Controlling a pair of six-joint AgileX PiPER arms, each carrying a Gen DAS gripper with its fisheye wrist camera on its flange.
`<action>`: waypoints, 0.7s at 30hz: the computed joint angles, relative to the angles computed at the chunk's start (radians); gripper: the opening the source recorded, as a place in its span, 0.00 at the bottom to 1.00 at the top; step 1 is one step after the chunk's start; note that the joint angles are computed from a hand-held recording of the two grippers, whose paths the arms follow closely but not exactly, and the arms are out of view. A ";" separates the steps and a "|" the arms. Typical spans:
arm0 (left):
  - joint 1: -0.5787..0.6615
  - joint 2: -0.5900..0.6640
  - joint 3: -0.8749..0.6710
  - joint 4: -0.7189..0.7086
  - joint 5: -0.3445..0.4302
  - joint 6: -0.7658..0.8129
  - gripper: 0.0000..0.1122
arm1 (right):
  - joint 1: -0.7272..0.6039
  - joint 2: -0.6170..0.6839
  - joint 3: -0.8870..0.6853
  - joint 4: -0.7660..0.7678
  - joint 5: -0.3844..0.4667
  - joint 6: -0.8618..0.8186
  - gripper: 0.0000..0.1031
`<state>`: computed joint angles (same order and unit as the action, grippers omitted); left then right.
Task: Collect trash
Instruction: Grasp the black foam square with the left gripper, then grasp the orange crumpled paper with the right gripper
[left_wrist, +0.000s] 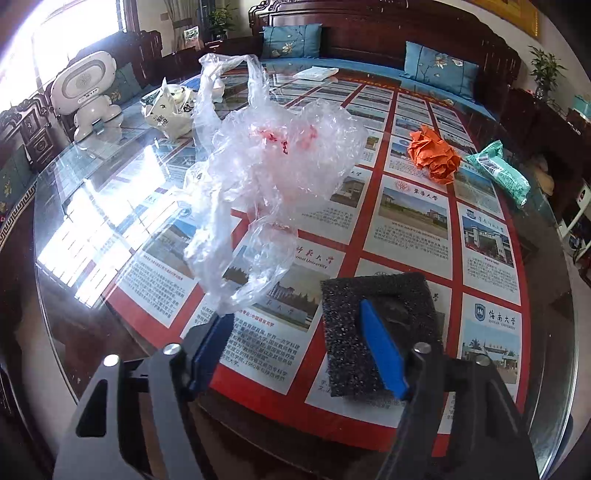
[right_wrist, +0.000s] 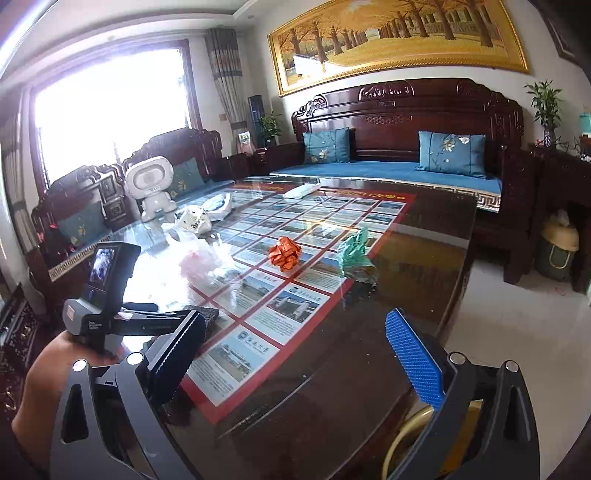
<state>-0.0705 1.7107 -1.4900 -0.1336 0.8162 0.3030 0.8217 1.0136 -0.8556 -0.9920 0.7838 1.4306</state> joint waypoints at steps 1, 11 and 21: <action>-0.007 -0.006 0.000 -0.011 0.005 0.022 0.40 | -0.016 0.003 0.000 0.009 -0.017 -0.005 0.92; 0.049 -0.014 0.017 -0.256 0.032 0.208 0.15 | -0.131 0.059 -0.008 0.081 -0.137 -0.076 0.92; 0.098 -0.013 -0.049 -0.369 0.082 0.275 0.15 | -0.289 0.253 -0.171 0.263 -0.253 -0.332 0.92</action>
